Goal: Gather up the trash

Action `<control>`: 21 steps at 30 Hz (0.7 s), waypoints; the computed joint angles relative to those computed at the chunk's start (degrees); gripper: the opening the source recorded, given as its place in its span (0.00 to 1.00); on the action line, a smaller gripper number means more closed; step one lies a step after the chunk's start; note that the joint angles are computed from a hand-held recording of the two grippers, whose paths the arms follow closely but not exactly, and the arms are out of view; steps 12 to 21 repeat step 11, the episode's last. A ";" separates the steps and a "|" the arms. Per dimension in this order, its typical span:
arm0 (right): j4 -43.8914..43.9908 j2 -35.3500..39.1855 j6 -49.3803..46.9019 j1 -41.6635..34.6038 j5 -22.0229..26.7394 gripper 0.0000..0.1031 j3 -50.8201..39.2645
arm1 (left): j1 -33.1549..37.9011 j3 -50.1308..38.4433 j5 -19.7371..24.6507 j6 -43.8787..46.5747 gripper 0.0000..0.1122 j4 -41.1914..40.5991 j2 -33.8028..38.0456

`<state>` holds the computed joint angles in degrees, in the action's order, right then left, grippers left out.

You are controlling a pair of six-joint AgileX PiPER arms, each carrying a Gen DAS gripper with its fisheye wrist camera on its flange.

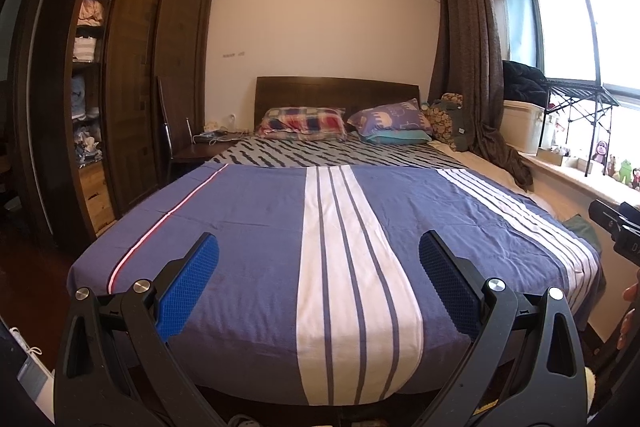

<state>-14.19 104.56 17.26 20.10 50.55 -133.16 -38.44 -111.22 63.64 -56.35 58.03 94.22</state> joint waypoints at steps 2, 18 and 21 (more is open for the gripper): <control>0.01 0.05 0.00 0.02 0.13 0.97 -0.03 | 0.51 0.10 -0.69 0.32 0.85 -1.22 -0.23; -0.16 0.32 0.21 -0.02 0.49 0.97 -0.46 | 2.56 0.45 -2.65 1.52 0.85 -5.87 -1.01; -0.16 0.32 0.21 -0.02 0.49 0.97 -0.46 | 2.56 0.45 -2.65 1.52 0.85 -5.87 -1.01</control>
